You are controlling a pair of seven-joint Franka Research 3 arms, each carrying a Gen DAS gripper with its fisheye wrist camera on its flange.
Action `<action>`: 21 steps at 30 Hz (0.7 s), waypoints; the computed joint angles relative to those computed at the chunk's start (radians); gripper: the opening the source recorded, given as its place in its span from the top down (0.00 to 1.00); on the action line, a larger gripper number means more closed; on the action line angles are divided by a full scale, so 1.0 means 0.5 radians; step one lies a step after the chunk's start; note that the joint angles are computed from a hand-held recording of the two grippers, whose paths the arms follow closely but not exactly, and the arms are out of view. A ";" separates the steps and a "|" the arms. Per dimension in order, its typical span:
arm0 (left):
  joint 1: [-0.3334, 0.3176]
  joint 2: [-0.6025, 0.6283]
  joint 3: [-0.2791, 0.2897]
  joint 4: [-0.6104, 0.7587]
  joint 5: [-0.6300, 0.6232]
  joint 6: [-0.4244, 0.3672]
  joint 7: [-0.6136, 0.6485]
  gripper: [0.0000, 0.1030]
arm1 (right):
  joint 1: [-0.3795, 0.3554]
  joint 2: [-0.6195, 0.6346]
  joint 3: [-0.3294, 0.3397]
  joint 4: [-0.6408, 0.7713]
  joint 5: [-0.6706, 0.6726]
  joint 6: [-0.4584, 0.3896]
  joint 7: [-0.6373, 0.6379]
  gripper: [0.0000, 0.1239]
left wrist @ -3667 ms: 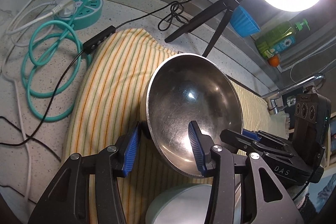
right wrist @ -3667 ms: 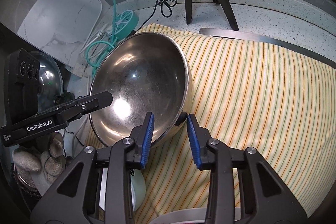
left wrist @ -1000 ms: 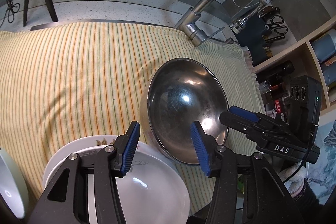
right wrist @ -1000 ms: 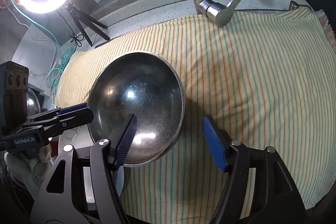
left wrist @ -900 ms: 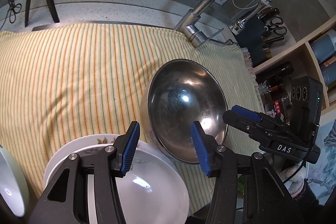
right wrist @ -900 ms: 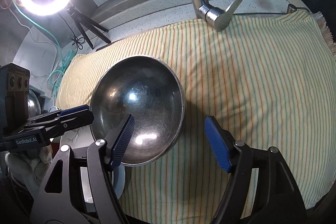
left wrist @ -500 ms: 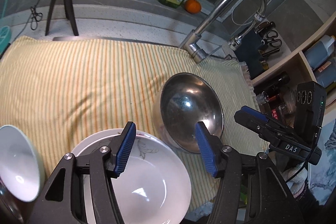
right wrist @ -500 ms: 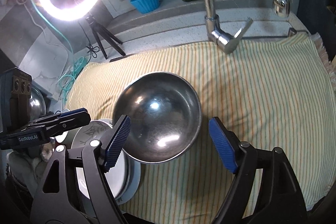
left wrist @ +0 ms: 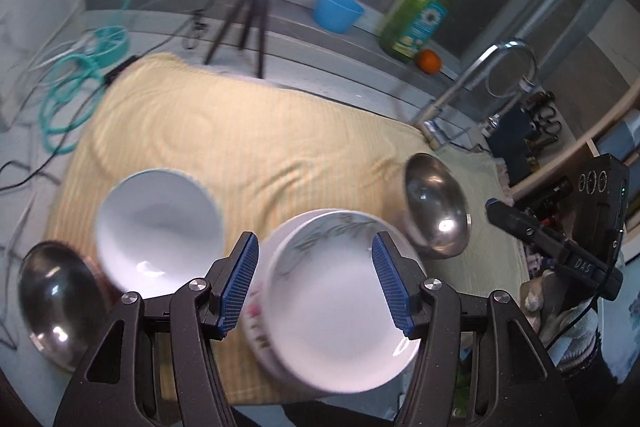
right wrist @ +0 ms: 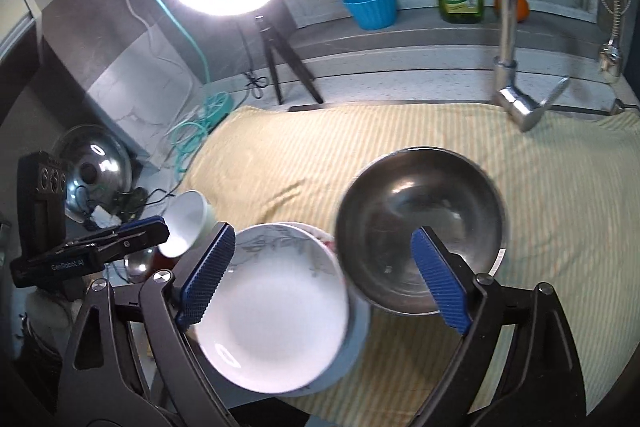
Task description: Organize plates and bowls
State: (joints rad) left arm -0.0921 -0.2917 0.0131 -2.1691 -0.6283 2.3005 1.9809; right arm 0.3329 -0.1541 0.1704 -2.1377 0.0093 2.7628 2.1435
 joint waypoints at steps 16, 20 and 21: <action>0.150 -0.334 0.145 -0.375 0.457 0.259 -0.308 0.43 | 0.261 0.480 0.004 0.557 0.379 -0.136 -0.566 0.18; 0.166 -0.362 0.216 -0.422 0.450 0.255 -0.344 0.43 | 0.317 0.601 0.009 0.728 0.385 -0.269 -0.627 0.18; 0.179 -0.368 0.231 -0.435 0.450 0.252 -0.355 0.43 | 0.327 0.626 0.009 0.761 0.397 -0.295 -0.645 0.18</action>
State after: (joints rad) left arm -0.0027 -0.4757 0.1285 -2.3864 -0.4031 2.4265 1.8033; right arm 0.4964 0.1591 0.1750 -1.7572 0.2077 2.6151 1.8213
